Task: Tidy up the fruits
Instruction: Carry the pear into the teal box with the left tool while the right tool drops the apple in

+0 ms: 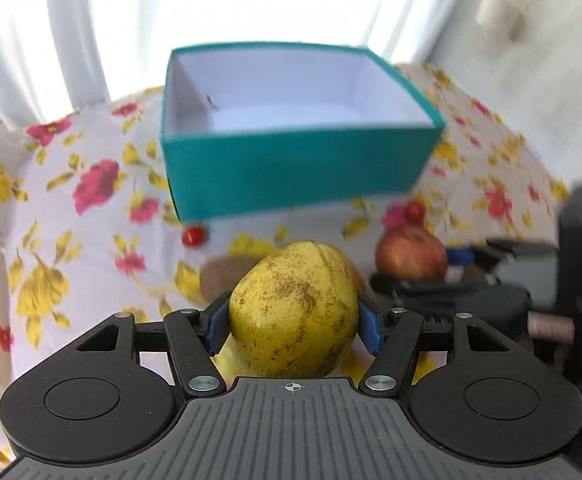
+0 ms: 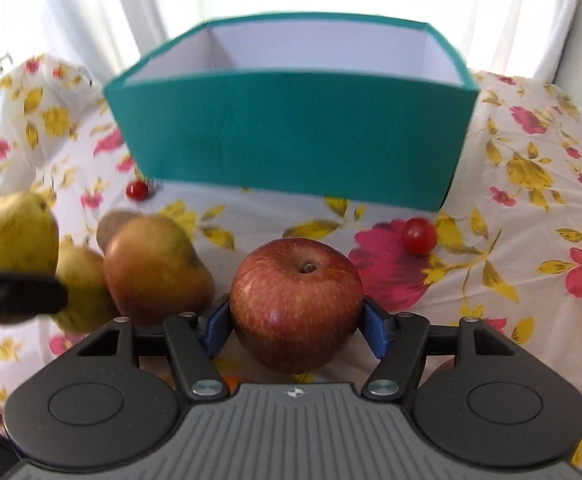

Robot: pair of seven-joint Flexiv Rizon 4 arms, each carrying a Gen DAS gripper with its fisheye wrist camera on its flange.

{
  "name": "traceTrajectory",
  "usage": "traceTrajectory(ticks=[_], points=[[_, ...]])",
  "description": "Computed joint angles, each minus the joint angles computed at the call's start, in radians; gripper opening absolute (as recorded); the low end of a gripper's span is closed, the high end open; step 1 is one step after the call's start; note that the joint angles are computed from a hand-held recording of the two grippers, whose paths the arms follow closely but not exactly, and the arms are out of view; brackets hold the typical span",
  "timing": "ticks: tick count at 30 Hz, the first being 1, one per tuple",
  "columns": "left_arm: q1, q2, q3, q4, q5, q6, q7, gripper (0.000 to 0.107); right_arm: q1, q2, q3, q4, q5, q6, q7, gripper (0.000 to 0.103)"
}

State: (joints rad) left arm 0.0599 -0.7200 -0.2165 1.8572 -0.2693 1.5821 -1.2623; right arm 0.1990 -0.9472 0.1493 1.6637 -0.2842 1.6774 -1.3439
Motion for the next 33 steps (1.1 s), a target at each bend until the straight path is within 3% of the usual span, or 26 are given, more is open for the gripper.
traceTrajectory(ticks=[7,10,14,23,30,33], points=[[-0.133,-0.088,0.170,-0.246,-0.020,-0.049,-0.108,0.068,-0.002,0.025,-0.011,-0.002,0.029,0.082,0.038,0.066],[-0.173,-0.154,0.239,-0.382,-0.032,-0.146,-0.186,0.068,0.009,0.029,-0.032,-0.009,0.036,0.124,0.057,0.066],[-0.178,-0.225,0.263,-0.511,-0.006,-0.221,-0.247,0.068,0.021,0.029,-0.055,-0.033,0.040,0.146,0.086,0.066],[-0.174,-0.312,0.276,-0.659,0.053,-0.300,-0.336,0.068,0.033,0.009,-0.081,-0.104,0.026,0.154,0.128,0.066],[-0.168,-0.316,0.270,-0.671,0.099,-0.343,-0.354,0.068,0.044,-0.029,-0.098,-0.185,0.017,0.135,0.150,0.066],[-0.171,-0.303,0.277,-0.650,0.116,-0.309,-0.363,0.068,0.050,-0.046,-0.107,-0.220,0.016,0.116,0.162,0.066]])
